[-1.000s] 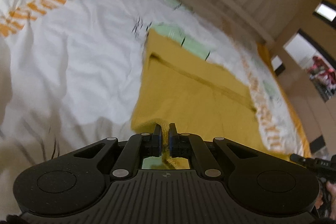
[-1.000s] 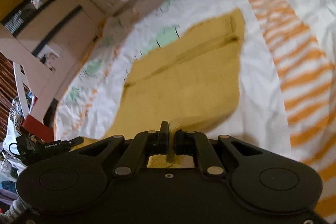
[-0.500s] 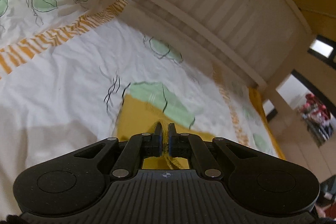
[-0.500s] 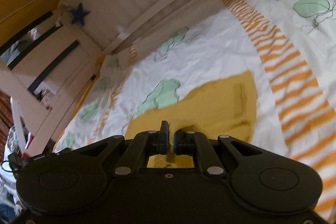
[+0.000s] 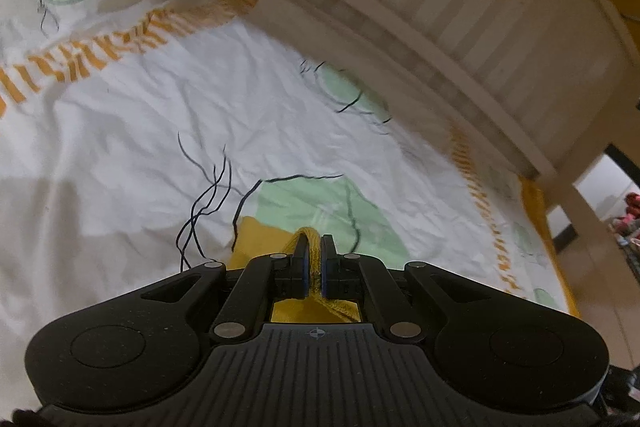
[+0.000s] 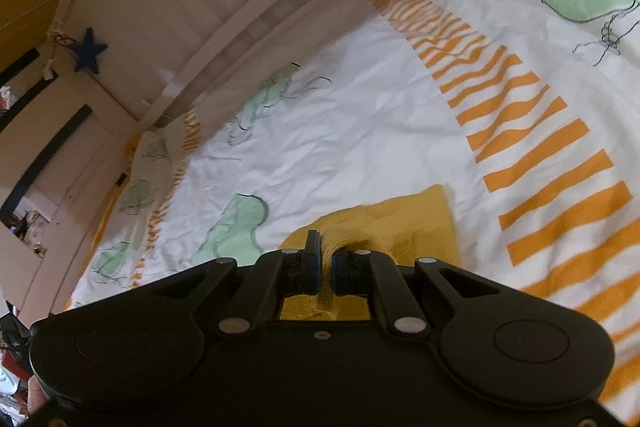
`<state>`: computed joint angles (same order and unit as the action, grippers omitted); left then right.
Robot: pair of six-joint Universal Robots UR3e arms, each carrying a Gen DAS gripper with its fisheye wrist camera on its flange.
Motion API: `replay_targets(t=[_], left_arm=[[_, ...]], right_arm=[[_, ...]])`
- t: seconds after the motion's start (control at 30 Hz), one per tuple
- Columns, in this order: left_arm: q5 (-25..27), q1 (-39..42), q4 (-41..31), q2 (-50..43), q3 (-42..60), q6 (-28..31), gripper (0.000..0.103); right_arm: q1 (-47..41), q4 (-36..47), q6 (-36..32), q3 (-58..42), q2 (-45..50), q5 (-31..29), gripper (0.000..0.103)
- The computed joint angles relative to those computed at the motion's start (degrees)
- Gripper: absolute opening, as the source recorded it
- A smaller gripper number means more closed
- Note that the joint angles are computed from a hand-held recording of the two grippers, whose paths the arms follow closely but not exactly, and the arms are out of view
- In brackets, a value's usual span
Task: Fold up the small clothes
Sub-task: 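Lift the held hem with both grippers and fold it over toward the collar, then open both grippers to release the folded hem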
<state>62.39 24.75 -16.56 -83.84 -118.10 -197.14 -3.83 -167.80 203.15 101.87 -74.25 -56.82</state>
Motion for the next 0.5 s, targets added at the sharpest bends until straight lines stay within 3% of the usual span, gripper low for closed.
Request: replay_targets(t=[0.33, 0.43, 0.5], left_arm=[[4.43, -3.82, 7.68, -12.69, 4.92, -1.51, 0.006], [5.38, -4.09, 8.7, -13.45, 5.12, -2.31, 0.008], [8.13, -4.97, 8.74, -13.5, 5.86, -2.26, 0.017]], right_arm=[[0.35, -4.69, 0.29, -3.73, 9.74, -0.55, 0.015], [0.96, -5.81, 0.59, -3.47, 10.59, -2.46, 0.025], [1.12, -6.37, 1.21, -3.02, 10.36, -3.57, 0.045]])
